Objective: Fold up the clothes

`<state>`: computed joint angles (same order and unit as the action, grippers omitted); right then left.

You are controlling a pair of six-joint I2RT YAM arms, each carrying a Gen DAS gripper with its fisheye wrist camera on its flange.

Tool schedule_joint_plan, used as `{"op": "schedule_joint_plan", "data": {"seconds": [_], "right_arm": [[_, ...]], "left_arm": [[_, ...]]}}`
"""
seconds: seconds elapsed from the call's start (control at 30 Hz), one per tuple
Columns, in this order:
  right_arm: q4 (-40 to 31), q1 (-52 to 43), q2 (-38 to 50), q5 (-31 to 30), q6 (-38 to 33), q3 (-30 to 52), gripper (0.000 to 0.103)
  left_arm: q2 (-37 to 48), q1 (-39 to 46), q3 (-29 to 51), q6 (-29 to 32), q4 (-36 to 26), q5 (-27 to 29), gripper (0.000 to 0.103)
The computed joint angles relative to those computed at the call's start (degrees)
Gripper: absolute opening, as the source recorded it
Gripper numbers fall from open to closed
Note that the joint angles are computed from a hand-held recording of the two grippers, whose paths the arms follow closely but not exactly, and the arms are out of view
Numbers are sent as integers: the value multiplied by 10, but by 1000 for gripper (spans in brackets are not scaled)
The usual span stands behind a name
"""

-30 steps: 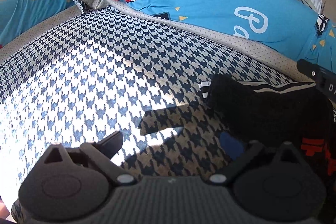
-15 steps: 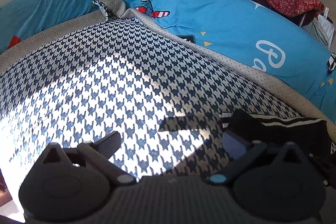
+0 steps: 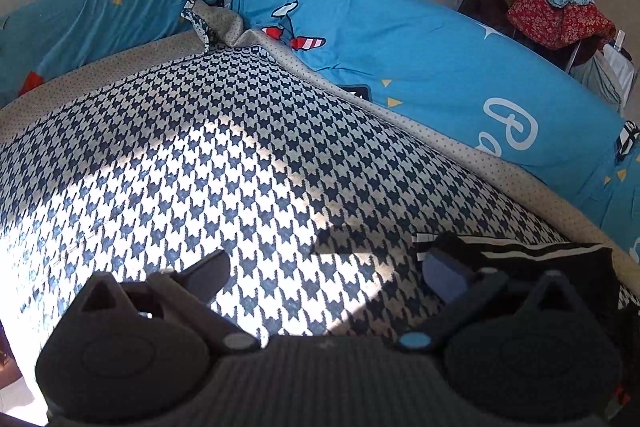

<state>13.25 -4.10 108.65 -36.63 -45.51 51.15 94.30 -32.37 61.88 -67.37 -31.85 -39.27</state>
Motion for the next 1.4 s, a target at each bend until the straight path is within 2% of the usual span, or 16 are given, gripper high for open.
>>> {"op": "schedule_joint_plan", "data": {"seconds": [0.1, 0.17, 0.23, 0.3, 0.4, 0.5, 0.6, 0.67, 0.8, 0.87, 0.93, 1.0, 1.17, 1.4], "right_arm": [[-2, -7, -16, -12, 14, -11, 4], [-30, -16, -34, -42, -5, -17, 4], [-79, -24, -47, -68, -68, -22, 4], [-109, -21, -46, -58, -133, -28, 4], [-109, -20, -38, -54, -145, -29, 9], [-171, -19, -50, -53, -134, -4, 13], [-224, -38, -84, -75, -169, -10, 14], [-244, -59, -118, -84, -187, -26, 17], [-317, -118, -173, -109, -238, -39, 17], [-340, -157, -198, -121, -253, -46, 21], [-352, -198, -207, -140, -253, -50, 26], [-400, -230, -182, -155, -273, -25, 27], [-411, -227, -145, -129, -255, 6, 27], [-376, -221, -150, -137, -221, -4, 27]], "left_arm": [[-4, 6, -1, -3, -3, 1, 103], [-11, 11, -6, -7, 1, 7, 103], [-15, 14, -9, -7, 5, 12, 103], [-16, 17, -9, -4, 9, 17, 103], [-16, 26, -12, 5, 20, 35, 103], [-16, 44, -20, 20, 45, 70, 103], [-5, 55, -19, 25, 58, 97, 103], [10, 57, -11, 28, 60, 102, 103], [33, 70, -7, 47, 104, 139, 103], [41, 76, -7, 53, 123, 154, 103], [56, 82, 2, 56, 128, 163, 103], [73, 90, 13, 62, 132, 176, 103], [118, 114, 39, 73, 148, 228, 103], [173, 101, 105, 113, 113, 199, 102]]}}
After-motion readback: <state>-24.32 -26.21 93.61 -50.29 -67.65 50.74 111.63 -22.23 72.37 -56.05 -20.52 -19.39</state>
